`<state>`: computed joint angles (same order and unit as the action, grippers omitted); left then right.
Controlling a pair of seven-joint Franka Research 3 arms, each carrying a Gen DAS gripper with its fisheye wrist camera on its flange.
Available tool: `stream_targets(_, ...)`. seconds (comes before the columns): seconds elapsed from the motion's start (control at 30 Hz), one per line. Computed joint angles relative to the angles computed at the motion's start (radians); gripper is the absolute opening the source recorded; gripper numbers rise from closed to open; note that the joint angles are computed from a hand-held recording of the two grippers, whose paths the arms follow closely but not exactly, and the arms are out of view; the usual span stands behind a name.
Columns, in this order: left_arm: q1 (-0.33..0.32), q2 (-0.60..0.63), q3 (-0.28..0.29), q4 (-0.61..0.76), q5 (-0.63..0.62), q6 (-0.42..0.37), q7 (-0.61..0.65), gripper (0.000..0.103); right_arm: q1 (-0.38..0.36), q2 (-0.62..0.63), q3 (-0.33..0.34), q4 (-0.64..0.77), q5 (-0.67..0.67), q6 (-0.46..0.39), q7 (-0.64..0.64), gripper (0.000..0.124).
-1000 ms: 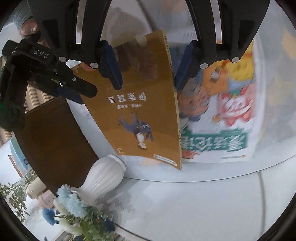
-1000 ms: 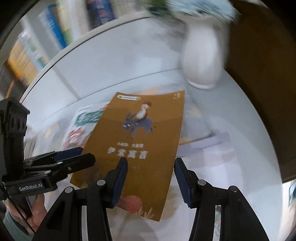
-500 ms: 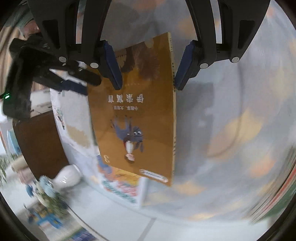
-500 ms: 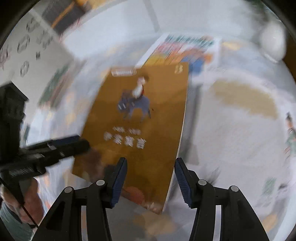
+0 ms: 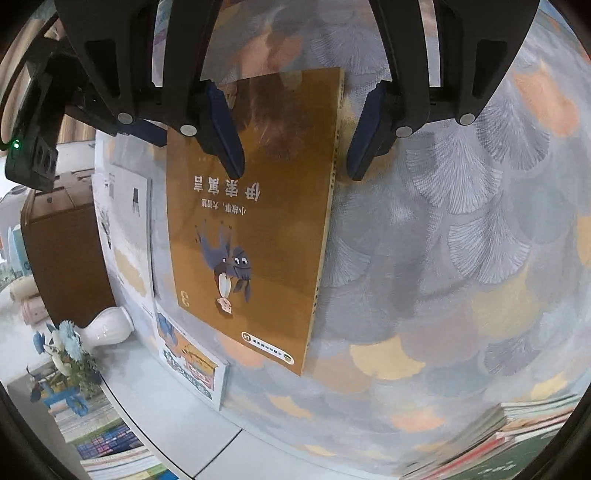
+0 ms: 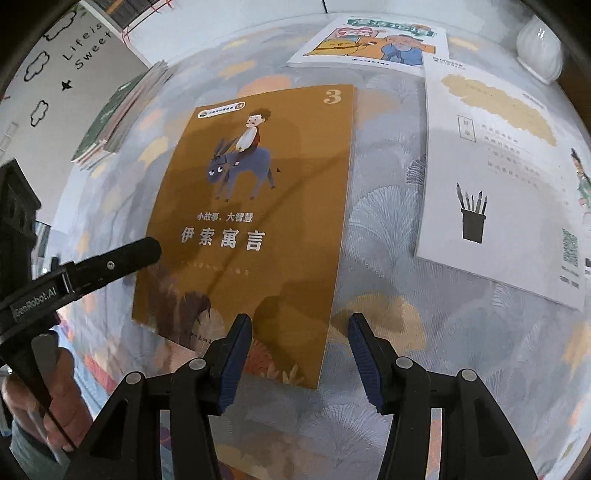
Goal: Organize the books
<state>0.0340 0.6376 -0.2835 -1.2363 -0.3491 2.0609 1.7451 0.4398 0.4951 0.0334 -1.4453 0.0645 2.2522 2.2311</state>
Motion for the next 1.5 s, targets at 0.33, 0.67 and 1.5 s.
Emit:
stream_targets(0.33, 0.186, 0.029, -0.119, -0.034, -0.464, -0.053, 0.047, 0.056, -0.031, -0.088, 0.016, -0.173, 0.081, 0.191, 0.044, 0.051)
stream_targets(0.67, 0.057, 0.057, -0.058, 0.052, -0.306, -0.091, 0.019, 0.020, -0.026, -0.086, 0.017, -0.168, 0.074, 0.189, 0.052, 0.052)
stream_targets(1.5, 0.094, 0.238, -0.141, 0.301, -0.461, -0.267, -0.108, 0.014, -0.194, -0.204, 0.168, -0.430, 1.119, 0.517, -0.550, 0.070)
